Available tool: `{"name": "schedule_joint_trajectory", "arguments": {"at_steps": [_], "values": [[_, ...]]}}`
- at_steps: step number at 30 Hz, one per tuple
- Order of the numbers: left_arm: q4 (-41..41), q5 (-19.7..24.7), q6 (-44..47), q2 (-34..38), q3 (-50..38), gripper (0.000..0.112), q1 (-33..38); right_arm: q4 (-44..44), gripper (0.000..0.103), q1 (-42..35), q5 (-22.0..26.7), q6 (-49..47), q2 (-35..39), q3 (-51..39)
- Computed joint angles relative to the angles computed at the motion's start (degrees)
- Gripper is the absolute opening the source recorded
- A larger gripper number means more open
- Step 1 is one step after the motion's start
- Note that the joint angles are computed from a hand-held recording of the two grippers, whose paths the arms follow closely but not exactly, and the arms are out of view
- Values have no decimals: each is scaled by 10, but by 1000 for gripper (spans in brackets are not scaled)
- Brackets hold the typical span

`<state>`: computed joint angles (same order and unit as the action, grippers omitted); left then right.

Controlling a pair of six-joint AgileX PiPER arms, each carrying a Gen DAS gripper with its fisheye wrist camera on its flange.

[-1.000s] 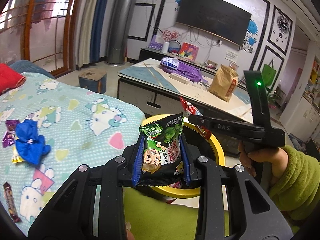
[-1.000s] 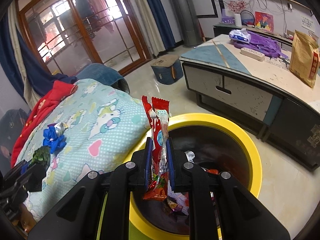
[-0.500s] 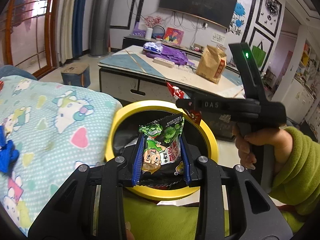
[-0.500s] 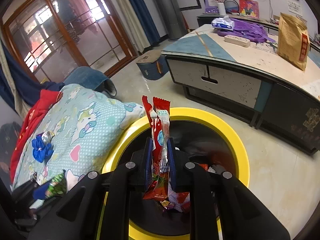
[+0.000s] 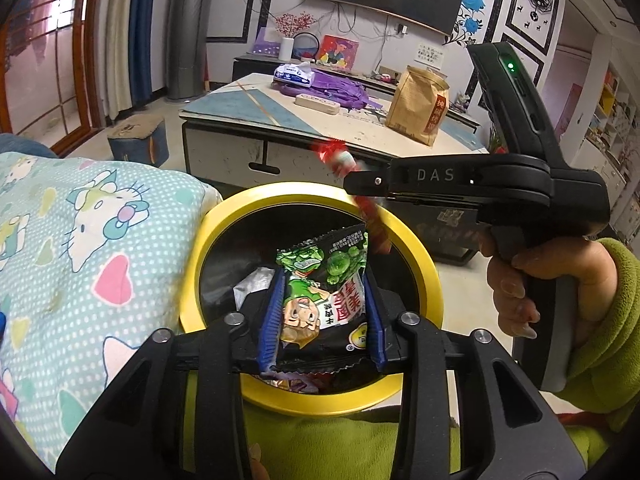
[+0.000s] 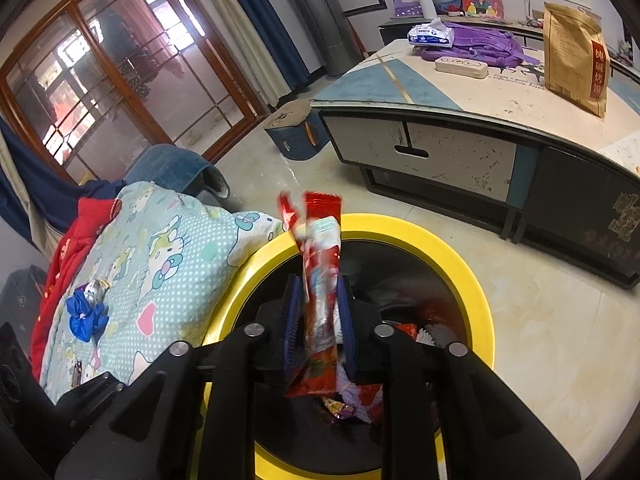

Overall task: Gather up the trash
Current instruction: 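Open both tools to drop the snack bag and wrappers into the bin, then move both tools back toward the blue glove and yellow packet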

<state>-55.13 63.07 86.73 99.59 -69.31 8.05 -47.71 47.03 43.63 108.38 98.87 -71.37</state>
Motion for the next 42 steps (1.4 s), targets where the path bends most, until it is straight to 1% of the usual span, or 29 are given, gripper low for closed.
{"name": "schedule_joint_trajectory", "arguments": {"at_steps": [2, 4, 6, 7, 9, 12, 13, 14, 20, 26, 34, 42], "values": [[-3, -1, 0, -2, 3, 32, -1, -3, 31, 0, 1, 7, -1, 2], [-5, -3, -2, -1, 1, 37, 0, -8, 35, 1, 4, 16, -3, 3], [-6, -1, -4, -2, 1, 55, 4, -14, 37, 2, 5, 24, -6, 5], [-7, 2, -7, -1, 0, 59, 7, -18, 40, 4, 6, 28, -7, 5], [-9, 6, -12, -1, -1, 75, 12, -22, 44, 6, 11, 31, -7, 4], [-12, 8, -16, -3, -1, 89, 21, -24, 48, 9, 14, 31, -6, 0], [-13, 7, -17, -5, -1, 91, 22, -25, 49, 10, 17, 32, -5, -2], [-14, 7, -20, -6, -4, 92, 23, -26, 52, 11, 17, 33, -6, -1], [-7, 0, -38, -12, -11, 92, 30, -34, 57, 19, 28, 32, -4, -11], [-10, 7, -44, -15, -20, 92, 53, -40, 58, 32, 42, 17, 5, -35], [-25, 9, -28, -19, -24, 92, 91, -34, 59, 50, 65, -32, 32, -89], [-57, -12, -1, -27, -32, 92, 137, -41, 59, 74, 85, -73, 68, -156]]}}
